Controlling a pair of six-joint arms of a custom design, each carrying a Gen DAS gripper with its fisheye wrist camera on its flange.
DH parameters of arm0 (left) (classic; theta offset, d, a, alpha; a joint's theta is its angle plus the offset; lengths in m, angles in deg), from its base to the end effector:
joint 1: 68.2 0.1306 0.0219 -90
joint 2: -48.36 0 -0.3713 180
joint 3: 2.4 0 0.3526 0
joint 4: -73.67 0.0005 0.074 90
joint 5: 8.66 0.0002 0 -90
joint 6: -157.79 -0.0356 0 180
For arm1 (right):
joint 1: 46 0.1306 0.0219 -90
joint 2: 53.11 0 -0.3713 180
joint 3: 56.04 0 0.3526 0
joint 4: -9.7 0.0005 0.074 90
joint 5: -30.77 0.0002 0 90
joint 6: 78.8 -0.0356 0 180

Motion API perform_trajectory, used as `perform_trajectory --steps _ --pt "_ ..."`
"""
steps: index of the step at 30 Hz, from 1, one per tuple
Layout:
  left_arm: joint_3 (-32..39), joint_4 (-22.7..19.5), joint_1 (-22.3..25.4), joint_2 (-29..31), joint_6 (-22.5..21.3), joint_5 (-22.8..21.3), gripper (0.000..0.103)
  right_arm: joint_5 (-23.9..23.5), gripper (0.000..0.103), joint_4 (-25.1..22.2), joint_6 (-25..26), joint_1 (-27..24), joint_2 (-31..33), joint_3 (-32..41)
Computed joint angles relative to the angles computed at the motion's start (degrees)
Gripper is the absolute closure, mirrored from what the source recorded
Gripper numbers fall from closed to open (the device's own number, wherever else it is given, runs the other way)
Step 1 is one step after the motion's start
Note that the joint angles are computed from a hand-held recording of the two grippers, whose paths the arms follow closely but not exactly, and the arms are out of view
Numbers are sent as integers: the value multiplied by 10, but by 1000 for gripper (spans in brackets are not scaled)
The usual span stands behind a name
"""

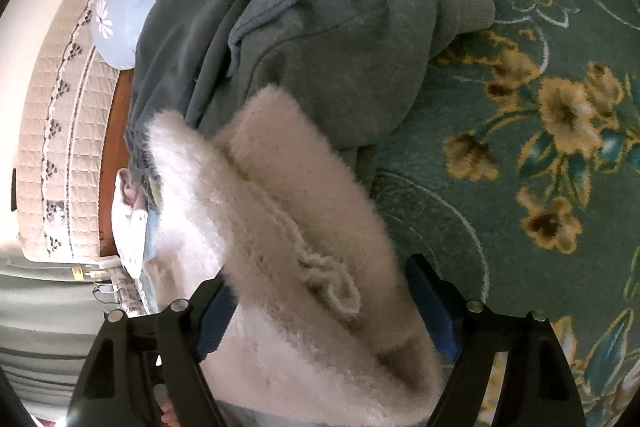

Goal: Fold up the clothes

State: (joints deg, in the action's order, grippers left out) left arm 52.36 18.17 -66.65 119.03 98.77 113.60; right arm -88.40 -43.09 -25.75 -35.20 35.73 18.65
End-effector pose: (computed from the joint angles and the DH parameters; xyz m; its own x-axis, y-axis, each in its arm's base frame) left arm 0.2715 -0.0122 0.2856 -0.8881 -0.4595 -0.0129 -0.3615 0.7155 -0.5978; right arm 0.3871 0.0910 0.3189 -0.9334 0.3563 -0.0435 0.2627 0.7605 0.5938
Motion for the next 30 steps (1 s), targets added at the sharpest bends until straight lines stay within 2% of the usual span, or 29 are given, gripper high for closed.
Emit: perform_trajectory --steps 6,7,9,12,15,18,20,25,30 --pt "-42 10 55 4 35 142 26 -14 22 2 -6 -14 -9 -11" --pt "-45 5 56 0 30 143 27 -15 23 2 -6 -15 -10 -10" --pt "-51 -6 60 -8 22 143 35 -18 24 9 -10 -20 -15 -10" --pt "-58 -20 67 -23 12 138 37 -15 25 23 -17 -27 -28 -15" --pt "-61 -36 60 -42 -7 118 39 -9 27 11 -24 -21 -41 -21" --pt "-66 -53 63 -62 -19 110 43 13 28 32 -54 12 -33 -27" --pt "-71 -66 70 -75 -26 112 46 13 30 24 -36 -8 -28 -26" --pt "-77 -106 81 -107 -48 109 51 52 52 -15 -24 5 -38 -7" --pt "-75 -150 83 -162 -77 90 64 87 69 -43 -26 22 -63 12"
